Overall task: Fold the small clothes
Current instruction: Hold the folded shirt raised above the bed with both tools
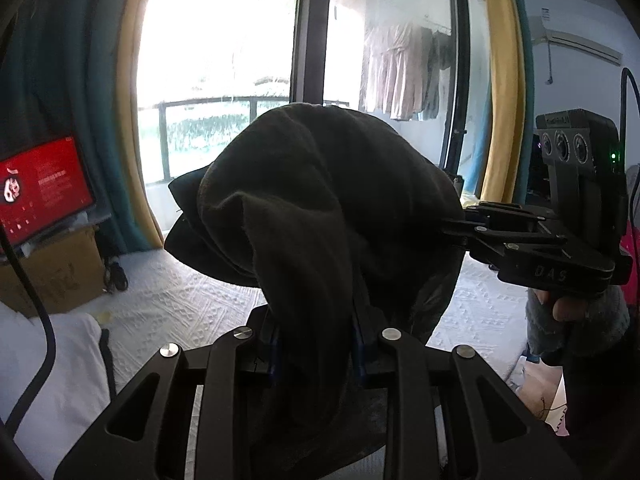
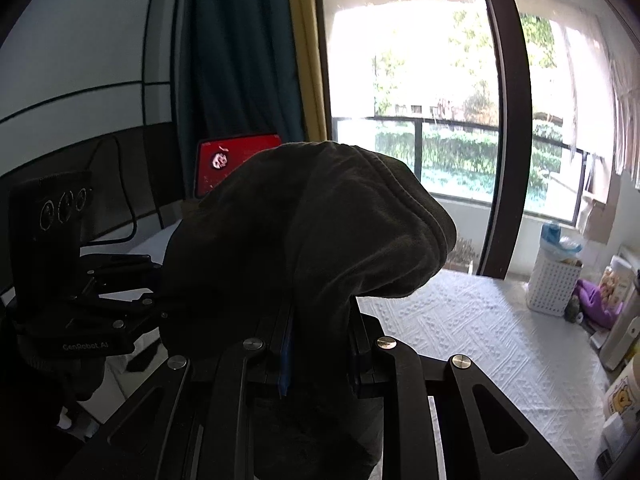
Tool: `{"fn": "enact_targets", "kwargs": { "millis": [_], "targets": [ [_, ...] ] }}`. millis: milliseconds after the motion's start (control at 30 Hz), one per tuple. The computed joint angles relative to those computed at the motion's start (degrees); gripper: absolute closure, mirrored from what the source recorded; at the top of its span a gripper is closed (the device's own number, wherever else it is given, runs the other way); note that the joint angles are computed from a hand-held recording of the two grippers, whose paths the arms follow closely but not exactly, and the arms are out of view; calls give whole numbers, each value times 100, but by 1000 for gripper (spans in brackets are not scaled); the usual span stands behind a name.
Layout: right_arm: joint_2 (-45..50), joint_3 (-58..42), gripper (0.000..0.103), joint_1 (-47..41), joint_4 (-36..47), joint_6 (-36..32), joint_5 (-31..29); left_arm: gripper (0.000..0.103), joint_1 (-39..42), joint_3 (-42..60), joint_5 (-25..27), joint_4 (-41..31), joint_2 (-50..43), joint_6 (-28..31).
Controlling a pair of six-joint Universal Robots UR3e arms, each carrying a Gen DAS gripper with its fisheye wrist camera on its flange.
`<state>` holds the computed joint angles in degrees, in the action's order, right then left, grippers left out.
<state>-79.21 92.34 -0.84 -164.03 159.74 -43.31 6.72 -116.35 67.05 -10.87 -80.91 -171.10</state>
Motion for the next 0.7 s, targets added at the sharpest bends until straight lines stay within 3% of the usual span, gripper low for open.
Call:
{"fn": "enact_targets", "kwargs": {
  "millis": [333,700],
  "targets": [
    [-807,780,81,87,-529,40,74,78,673,-776,-675,-189,1285,254],
    [-405,221,84,795,-370,-124,-116,78,2615,-1533,-2006,-1784,3390,1194]
  ]
}}
